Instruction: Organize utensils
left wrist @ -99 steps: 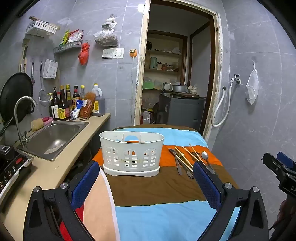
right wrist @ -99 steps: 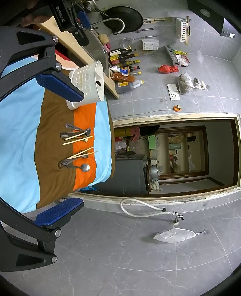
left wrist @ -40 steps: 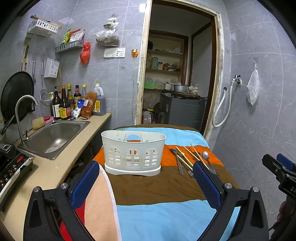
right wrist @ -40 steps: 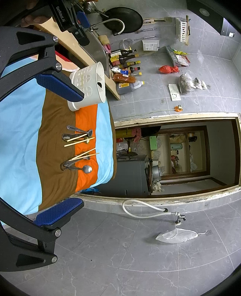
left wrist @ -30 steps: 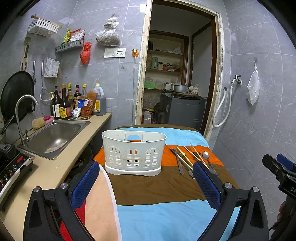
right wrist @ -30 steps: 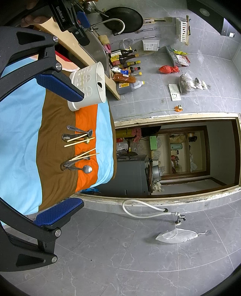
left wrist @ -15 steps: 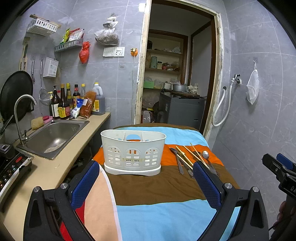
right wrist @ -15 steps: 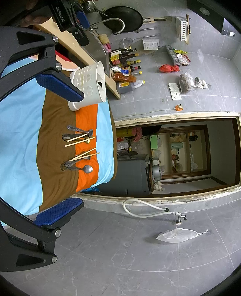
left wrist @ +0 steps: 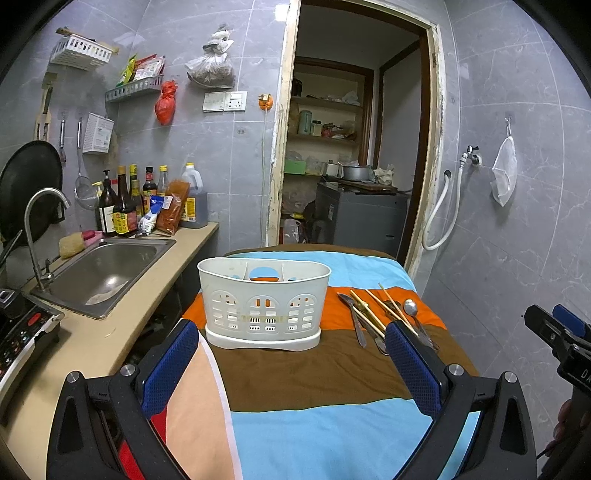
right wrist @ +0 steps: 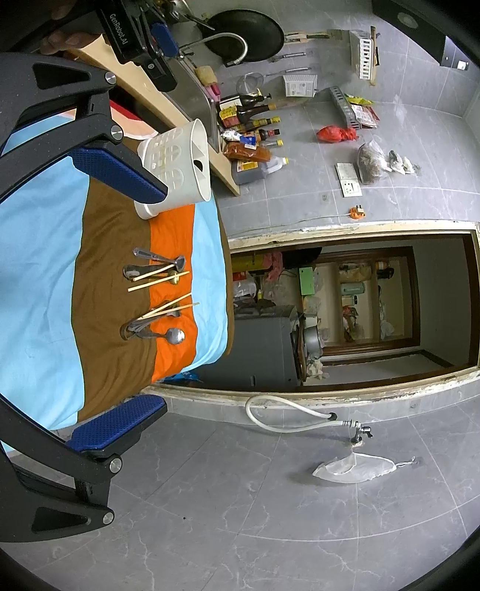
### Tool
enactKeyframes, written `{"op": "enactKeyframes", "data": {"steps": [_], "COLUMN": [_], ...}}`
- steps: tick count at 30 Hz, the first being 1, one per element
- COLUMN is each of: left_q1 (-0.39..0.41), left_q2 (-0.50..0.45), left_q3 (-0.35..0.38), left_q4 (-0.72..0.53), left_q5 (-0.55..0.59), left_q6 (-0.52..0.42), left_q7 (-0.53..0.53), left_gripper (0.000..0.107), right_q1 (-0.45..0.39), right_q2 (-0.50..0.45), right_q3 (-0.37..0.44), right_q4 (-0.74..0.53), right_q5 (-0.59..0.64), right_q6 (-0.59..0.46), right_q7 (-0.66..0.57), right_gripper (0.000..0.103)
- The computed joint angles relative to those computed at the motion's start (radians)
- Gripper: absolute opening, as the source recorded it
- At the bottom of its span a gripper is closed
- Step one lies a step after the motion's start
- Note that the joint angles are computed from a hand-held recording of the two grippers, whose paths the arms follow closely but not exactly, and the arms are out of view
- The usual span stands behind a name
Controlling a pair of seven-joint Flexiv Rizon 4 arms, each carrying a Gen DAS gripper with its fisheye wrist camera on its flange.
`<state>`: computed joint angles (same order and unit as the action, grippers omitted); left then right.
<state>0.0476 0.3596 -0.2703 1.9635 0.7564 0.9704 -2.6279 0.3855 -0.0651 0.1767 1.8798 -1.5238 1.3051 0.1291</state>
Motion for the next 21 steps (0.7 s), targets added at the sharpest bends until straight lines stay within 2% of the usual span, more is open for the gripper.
{"op": "enactKeyframes", "data": {"steps": [11, 21], "left_q1": [-0.006, -0.1], "left_q2": [-0.086, -0.265], "left_q3": [-0.006, 0.056], "left_q4": [-0.088, -0.239], "left_q5": [0.048, 0.071], "left_q6": [0.022, 0.086], "left_q7": [0.014, 0.038], "left_gripper": [0.102, 0.102], "right_q1": [0.005, -0.026], "right_q2": [-0.01, -0.034], "right_q3": [-0.004, -0.038], "right_q4": [-0.02, -0.063], "right_q5": [0.041, 0.118], "right_q6": [-0.021, 0.007], "right_q7": [-0.038, -0.144], "right_gripper": [0.102, 0.102]}}
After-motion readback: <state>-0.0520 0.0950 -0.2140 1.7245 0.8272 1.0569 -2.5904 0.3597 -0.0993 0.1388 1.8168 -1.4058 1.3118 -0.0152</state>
